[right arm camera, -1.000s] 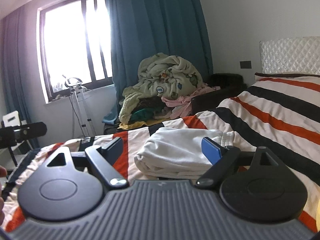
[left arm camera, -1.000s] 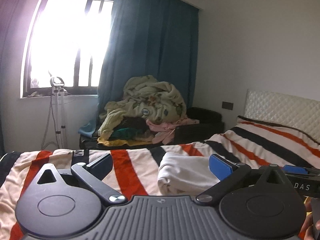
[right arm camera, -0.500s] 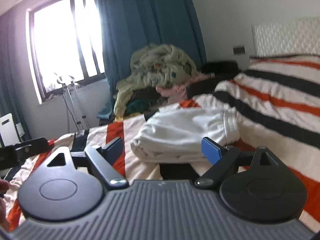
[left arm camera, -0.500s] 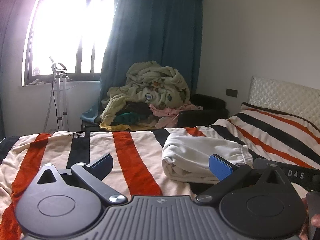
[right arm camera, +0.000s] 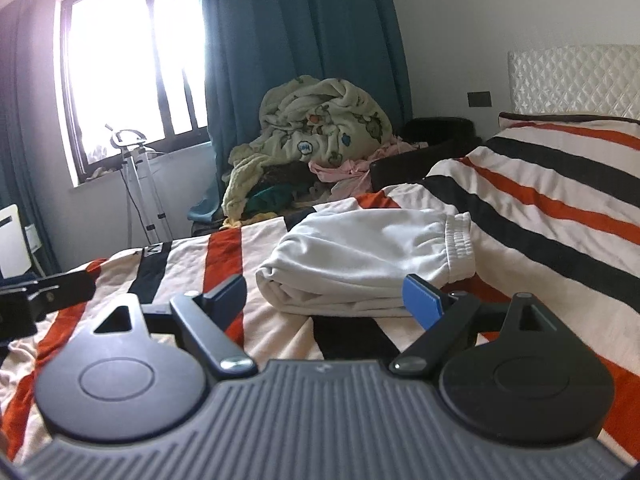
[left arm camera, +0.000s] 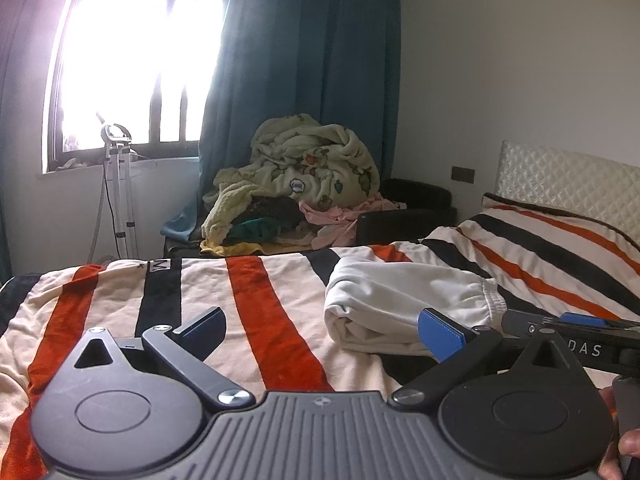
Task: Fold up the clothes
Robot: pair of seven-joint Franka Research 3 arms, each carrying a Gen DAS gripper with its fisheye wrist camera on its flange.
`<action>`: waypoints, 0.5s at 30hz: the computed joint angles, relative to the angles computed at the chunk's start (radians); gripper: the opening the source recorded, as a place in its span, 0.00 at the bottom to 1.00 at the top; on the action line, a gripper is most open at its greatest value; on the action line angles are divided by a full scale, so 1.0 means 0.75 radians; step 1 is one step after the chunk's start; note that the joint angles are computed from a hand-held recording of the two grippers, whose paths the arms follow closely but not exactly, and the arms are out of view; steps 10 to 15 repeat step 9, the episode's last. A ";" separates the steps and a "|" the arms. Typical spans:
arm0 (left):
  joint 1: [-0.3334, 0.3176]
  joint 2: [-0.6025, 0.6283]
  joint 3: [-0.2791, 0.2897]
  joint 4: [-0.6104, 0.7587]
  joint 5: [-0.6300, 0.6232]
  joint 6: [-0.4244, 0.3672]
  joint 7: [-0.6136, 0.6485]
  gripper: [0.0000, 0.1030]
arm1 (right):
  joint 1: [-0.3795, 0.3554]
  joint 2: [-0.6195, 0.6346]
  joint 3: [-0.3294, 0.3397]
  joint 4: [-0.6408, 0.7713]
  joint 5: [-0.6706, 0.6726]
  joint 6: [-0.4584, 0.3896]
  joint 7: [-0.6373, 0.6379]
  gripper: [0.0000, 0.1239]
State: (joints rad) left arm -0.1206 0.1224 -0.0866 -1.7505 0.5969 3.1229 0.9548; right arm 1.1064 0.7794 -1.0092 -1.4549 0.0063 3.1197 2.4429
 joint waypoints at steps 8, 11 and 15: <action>-0.024 -0.017 0.043 0.002 0.136 -0.014 -0.153 1.00 | 0.029 0.019 -0.043 0.000 -0.017 -0.020 0.018 0.70; -0.025 -0.017 0.048 0.006 0.163 -0.018 -0.180 1.00 | 0.028 0.019 -0.042 0.005 -0.021 -0.027 0.019 0.70; -0.025 -0.017 0.048 0.006 0.163 -0.018 -0.180 1.00 | 0.028 0.019 -0.042 0.005 -0.021 -0.027 0.019 0.70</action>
